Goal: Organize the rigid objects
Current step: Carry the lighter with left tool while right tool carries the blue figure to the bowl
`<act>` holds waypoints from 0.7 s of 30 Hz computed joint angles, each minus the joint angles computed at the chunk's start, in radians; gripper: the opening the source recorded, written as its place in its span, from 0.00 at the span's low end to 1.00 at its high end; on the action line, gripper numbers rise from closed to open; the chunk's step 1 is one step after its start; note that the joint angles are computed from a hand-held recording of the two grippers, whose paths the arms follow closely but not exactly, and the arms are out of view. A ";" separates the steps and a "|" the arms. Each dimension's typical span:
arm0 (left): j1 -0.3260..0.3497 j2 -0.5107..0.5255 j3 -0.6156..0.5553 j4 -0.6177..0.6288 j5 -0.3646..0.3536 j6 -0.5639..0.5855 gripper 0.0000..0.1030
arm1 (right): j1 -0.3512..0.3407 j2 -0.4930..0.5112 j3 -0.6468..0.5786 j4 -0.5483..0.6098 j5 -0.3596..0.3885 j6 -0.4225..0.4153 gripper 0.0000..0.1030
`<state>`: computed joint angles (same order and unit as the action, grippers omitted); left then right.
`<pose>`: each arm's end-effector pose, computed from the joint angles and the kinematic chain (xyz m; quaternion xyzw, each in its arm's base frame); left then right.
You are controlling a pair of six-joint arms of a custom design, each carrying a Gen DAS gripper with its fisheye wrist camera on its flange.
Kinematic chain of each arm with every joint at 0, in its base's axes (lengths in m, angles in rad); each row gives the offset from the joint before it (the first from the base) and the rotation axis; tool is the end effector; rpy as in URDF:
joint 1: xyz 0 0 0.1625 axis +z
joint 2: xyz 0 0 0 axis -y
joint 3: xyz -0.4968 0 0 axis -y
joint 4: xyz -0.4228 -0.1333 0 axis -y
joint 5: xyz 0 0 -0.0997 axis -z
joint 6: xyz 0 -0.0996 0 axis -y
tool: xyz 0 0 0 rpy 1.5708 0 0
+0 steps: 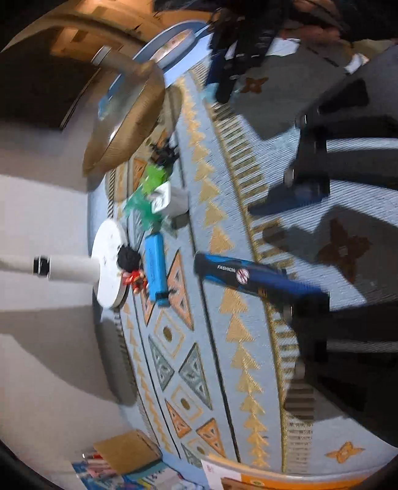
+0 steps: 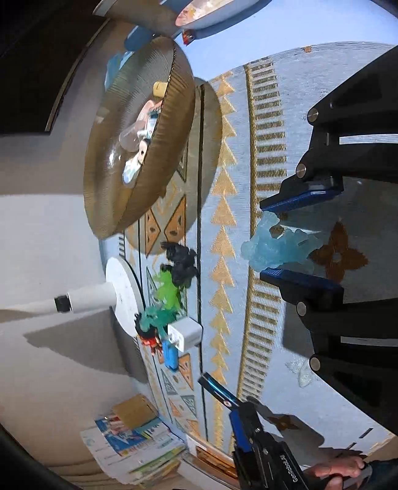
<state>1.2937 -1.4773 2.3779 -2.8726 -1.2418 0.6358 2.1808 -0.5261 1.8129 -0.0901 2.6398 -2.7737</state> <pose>0.0395 -0.4662 0.2779 0.3968 0.8821 -0.1648 0.1930 0.3085 -0.3612 -0.0749 0.0081 -0.8508 0.3764 0.3667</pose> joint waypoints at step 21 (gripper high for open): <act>-0.024 0.039 0.017 -0.069 0.010 -0.047 0.20 | 0.021 0.005 0.006 -0.060 0.004 -0.095 0.34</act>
<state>1.2692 -1.4383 2.3948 -2.9419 -1.2321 0.5888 2.2014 -0.5206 1.8190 -0.1498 2.6438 -2.8684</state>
